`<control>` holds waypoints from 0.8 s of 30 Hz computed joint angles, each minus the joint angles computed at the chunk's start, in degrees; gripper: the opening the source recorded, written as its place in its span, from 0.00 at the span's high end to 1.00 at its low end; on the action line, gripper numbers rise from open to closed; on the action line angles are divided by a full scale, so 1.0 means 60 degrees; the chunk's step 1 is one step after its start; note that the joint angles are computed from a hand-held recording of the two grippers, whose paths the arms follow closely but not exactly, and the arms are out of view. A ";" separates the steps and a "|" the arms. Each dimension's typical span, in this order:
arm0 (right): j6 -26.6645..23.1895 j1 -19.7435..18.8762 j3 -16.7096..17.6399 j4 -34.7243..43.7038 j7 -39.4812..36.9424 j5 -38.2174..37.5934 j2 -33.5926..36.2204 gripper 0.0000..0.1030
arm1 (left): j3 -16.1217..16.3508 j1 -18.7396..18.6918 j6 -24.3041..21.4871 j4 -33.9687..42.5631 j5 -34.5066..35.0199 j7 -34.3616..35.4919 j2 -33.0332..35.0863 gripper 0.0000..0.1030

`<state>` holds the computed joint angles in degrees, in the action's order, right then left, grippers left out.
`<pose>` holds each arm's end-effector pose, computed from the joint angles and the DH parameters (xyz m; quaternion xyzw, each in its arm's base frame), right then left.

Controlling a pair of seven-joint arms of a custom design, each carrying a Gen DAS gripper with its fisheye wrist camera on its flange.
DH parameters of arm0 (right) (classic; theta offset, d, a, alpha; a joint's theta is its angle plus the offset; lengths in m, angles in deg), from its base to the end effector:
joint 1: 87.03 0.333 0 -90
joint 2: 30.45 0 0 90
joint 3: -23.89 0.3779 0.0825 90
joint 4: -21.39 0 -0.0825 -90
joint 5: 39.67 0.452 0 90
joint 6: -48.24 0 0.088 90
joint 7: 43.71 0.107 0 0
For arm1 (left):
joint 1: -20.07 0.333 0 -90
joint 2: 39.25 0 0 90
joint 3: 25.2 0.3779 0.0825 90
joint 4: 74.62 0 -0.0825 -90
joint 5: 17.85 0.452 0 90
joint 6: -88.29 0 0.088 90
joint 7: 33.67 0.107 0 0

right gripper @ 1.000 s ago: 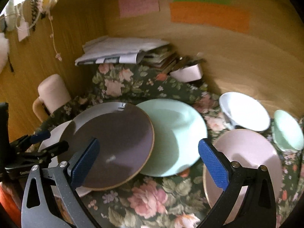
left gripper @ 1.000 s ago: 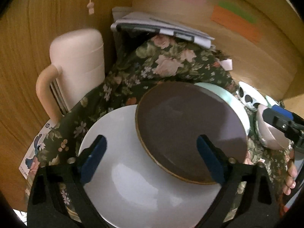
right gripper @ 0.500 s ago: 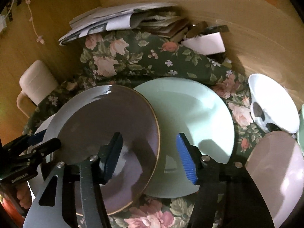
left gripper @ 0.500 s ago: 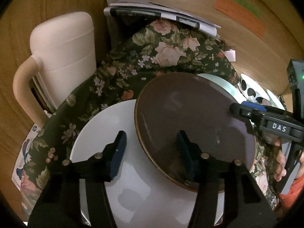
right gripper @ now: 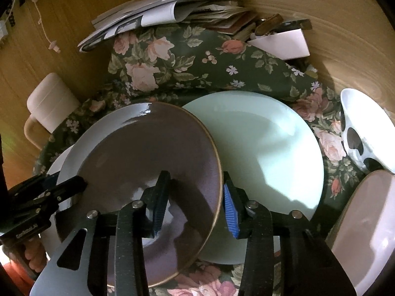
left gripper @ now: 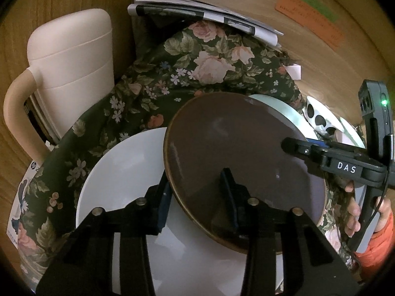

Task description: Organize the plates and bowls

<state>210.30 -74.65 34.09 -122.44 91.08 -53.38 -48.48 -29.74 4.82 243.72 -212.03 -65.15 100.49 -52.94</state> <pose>0.4654 0.2107 0.4817 -0.6094 0.7260 -0.1549 0.2786 0.5139 -0.1588 0.4832 -0.4954 0.7920 -0.3485 0.0764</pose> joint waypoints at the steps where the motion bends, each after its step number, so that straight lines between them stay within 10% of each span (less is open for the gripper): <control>1: -0.0002 0.0046 -0.0045 -0.0001 -0.0036 0.0079 0.0007 0.64 | -0.0005 -0.0023 0.0081 -0.0010 -0.0058 0.0051 -0.0002 0.62; 24: -0.0094 -0.0277 0.0502 -0.0872 0.0535 -0.0119 -0.1699 0.64 | 0.0245 -0.0480 0.0366 -0.0335 -0.1092 0.1186 -0.0712 0.62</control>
<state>209.73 -76.31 37.10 -127.67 94.29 -54.09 -58.68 -28.27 1.94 245.92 -214.04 -71.70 107.61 -57.21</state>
